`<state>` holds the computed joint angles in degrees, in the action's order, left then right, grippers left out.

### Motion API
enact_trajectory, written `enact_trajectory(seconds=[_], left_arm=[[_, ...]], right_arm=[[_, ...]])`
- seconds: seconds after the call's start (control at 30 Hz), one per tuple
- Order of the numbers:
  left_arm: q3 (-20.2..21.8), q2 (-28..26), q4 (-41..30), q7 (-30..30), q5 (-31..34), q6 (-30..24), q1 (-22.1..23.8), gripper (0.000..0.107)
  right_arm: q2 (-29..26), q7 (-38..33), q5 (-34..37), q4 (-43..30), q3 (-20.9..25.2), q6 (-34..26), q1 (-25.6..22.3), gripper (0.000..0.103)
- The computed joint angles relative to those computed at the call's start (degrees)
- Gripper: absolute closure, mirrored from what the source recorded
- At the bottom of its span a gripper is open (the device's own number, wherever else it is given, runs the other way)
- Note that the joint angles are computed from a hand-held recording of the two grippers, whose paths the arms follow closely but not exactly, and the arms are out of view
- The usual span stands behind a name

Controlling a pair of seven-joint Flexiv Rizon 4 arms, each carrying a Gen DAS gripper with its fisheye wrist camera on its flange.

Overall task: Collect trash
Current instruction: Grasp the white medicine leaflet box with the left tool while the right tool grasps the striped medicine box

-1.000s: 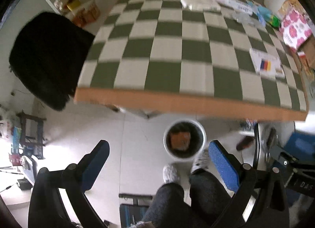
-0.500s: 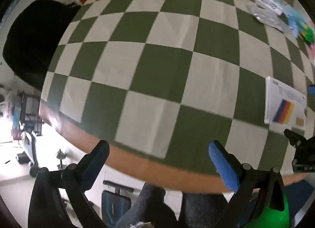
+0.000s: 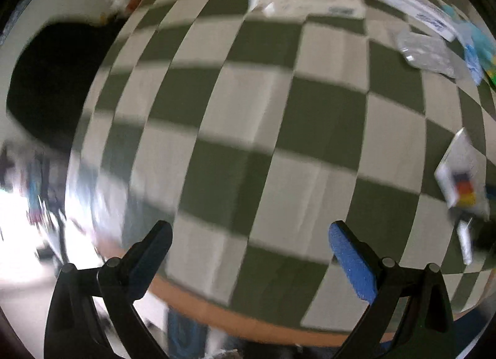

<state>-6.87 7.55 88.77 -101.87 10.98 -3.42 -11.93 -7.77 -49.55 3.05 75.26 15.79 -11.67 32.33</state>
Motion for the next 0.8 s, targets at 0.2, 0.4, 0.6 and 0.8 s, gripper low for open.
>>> enact_trajectory(seconds=[0.2, 0.4, 0.6, 0.8], left_arm=[[-1.4, -9.9, -9.5, 25.7, 9.8, 11.6, -1.2, 0.004], [-0.1, -21.1, -20.6, 49.3, 14.9, 20.3, -2.7, 0.004], [1.3, -29.3, -30.7, 62.9, 11.2, 13.2, -4.6, 0.004], [3.4, -35.8, -40.3, 70.3, 7.5, 1.8, -7.5, 0.004]], right_arm=[[6.5, 23.4, 1.1, 6.4, -3.6, 8.2, -7.0, 0.014], [5.0, 26.9, 1.5, 5.7, -5.2, 9.1, -10.7, 0.014], [2.4, 25.3, 2.0, 2.6, -6.4, 6.7, -13.2, 0.014], [1.6, 26.6, 2.5, 2.2, -5.7, 7.5, -13.2, 0.014]])
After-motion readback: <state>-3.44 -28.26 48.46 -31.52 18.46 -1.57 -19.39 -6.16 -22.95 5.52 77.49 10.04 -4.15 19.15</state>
